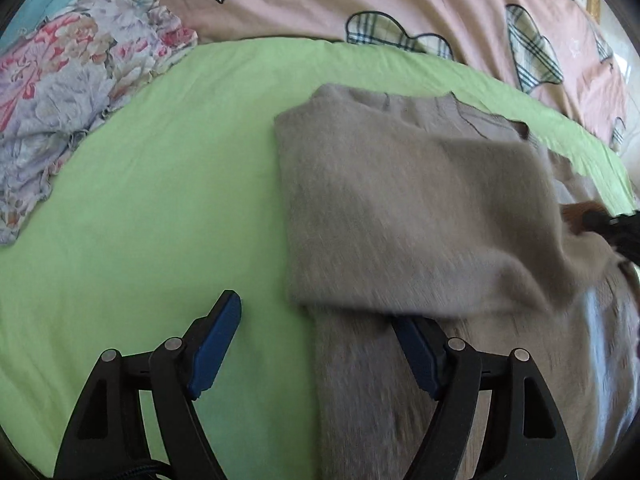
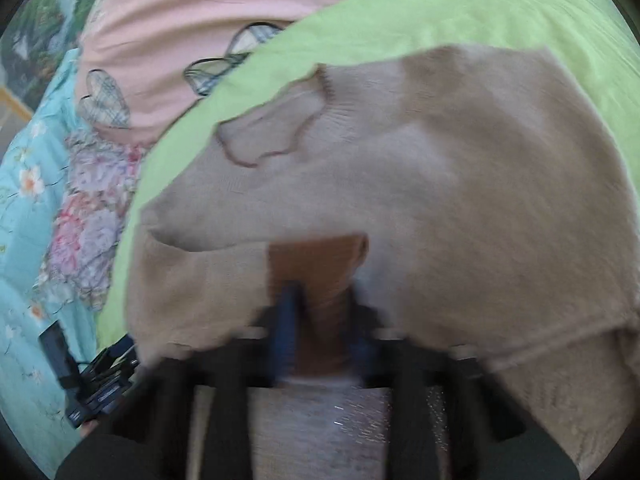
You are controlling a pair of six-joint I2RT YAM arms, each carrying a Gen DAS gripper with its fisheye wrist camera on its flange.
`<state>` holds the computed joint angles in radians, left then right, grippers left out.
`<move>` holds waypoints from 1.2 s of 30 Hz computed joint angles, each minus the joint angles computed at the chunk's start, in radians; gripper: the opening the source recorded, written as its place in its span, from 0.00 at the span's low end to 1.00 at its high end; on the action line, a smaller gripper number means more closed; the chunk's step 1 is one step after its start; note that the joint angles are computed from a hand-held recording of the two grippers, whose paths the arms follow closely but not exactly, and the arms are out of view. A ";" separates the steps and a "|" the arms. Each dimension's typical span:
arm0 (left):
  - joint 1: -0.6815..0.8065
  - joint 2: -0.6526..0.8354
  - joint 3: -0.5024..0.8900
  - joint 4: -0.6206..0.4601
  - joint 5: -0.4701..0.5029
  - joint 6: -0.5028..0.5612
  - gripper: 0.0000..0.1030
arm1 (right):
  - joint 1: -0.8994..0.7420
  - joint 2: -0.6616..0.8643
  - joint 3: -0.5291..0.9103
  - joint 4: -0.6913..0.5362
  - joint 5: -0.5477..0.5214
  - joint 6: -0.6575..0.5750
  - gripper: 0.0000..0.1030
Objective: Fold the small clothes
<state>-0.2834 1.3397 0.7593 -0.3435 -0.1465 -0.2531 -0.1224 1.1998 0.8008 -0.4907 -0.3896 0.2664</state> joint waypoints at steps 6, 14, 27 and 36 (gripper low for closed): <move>-0.037 0.055 0.044 -0.018 -0.142 -0.112 0.70 | -0.158 -0.240 0.112 -0.072 -0.028 -0.044 0.08; -0.096 -0.002 0.014 -0.081 -0.200 -0.233 0.67 | -0.424 -0.133 0.005 -0.092 -0.101 -0.202 0.05; -0.104 -0.005 0.002 -0.087 -0.186 -0.228 0.67 | -0.467 -0.196 -0.067 -0.116 -0.069 -0.290 0.05; 0.062 -0.200 -0.034 -0.067 0.195 -0.027 0.80 | -0.499 -0.173 -0.108 -0.060 -0.088 -0.282 0.04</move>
